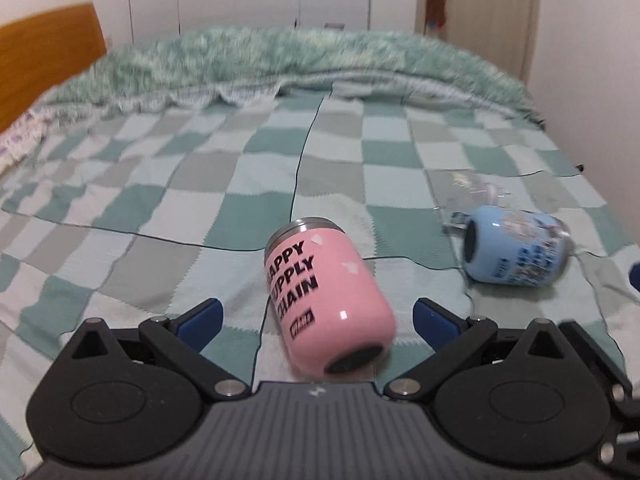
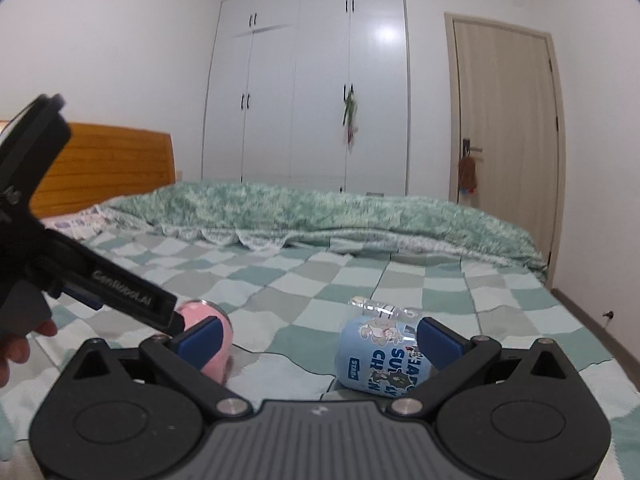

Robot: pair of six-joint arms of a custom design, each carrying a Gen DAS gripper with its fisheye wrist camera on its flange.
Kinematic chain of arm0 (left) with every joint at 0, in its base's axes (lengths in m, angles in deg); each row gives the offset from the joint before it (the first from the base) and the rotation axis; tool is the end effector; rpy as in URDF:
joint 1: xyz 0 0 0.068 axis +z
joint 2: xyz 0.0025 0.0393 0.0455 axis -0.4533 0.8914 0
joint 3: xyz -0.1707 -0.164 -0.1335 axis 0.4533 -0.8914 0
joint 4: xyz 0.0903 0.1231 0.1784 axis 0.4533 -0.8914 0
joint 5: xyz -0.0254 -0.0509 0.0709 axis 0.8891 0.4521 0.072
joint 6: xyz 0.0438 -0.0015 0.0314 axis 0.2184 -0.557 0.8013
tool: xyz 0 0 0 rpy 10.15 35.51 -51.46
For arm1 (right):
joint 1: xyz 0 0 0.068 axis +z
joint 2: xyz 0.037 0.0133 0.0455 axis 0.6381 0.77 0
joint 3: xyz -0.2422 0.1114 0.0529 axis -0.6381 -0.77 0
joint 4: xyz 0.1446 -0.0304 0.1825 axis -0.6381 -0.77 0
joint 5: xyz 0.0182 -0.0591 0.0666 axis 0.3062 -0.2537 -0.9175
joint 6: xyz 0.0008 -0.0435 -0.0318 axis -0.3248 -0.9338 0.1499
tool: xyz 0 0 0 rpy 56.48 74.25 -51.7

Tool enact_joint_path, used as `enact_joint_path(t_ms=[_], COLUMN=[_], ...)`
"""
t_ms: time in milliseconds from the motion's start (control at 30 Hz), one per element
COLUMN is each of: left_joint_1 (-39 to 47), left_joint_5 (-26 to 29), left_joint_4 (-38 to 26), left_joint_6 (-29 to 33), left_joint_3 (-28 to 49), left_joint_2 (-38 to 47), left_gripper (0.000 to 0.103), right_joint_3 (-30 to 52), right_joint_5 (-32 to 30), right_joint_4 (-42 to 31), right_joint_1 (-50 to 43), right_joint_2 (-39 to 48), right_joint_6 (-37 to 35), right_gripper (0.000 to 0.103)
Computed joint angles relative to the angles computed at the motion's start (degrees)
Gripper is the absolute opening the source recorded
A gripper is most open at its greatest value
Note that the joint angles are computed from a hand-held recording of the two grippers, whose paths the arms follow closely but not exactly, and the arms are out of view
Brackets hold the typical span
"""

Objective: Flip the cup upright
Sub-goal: 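Move the left tool to the lying pink cup and close on it, then lift the pink cup with the left tool and turn its opening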

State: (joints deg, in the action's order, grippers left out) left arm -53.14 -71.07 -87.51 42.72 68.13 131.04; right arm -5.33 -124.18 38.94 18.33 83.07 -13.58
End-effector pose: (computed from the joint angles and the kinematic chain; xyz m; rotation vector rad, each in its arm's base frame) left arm 0.3196 -0.1347 0.2459 -0.5034 2.2813 0.2181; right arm 0.3012 -0.0857 0.2089 -0.5975 1.7416 0.4636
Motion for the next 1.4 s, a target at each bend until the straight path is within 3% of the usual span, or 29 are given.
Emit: enact_joint_path(t_ms=[200, 267, 333, 433, 500, 667, 867, 1033, 1133, 1300, 1400], left_joint_1=[8.5, 10.3, 10.0, 8.1, 4.7, -6.4, -17.1, -21.1, -20.8, -19.4, -17.7], left_joint_5=[8.3, 13.2, 13.4, 15.6, 14.1, 10.6, 9.6, 13.8, 16.6, 12.9, 13.9], left_joint_4=[-6.7, -9.8, -8.5, -4.2, -3.4, -6.9, -14.2, -21.1, -21.5, -14.9, -13.5], left_joint_6=[0.0, -1.5, -1.5, -0.1, 0.1, -3.4, -7.4, -9.2, -8.9, -7.3, -6.4], left_joint_3=[16.4, 21.1, 19.8, 11.2, 5.4, -3.5, -1.9, 0.9, 2.5, 3.6, 5.4], left_joint_2=[15.8, 20.1, 19.4, 12.3, 6.1, -6.3, -9.4, -8.6, -4.9, 1.4, 4.5], left_gripper=[0.103, 0.091, 0.089, 0.088, 0.088, 0.086, 0.086, 0.086, 0.086, 0.086, 0.086], right_joint_3=[5.1, 5.5, 5.1, 4.1, 3.1, 2.9, 9.4, 17.2, 19.6, 20.4, 20.6], right_joint_5=[4.2, 5.0, 5.0, 3.3, 0.8, -7.1, -13.2, -14.5, -14.1, -13.1, -12.1], right_joint_4=[-0.7, -1.3, -0.5, -1.0, -2.9, -16.1, -45.8, -66.3, -70.2, -69.7, -68.3], right_joint_1=[3.3, 3.3, 2.9, 1.4, -0.6, -8.1, -19.0, -25.7, -27.5, -29.6, -30.5], right_joint_2=[7.5, 8.0, 7.7, 5.5, 3.3, -1.5, -0.7, 4.2, 6.4, 8.1, 8.7], right_joint_6=[1.7, 1.7, 2.2, 2.0, 0.9, -9.4, -33.7, -51.1, -54.5, -54.9, -54.1], right_gripper=[0.103, 0.103, 0.103, 0.103, 0.103, 0.103, 0.103, 0.103, 0.103, 0.103, 0.103])
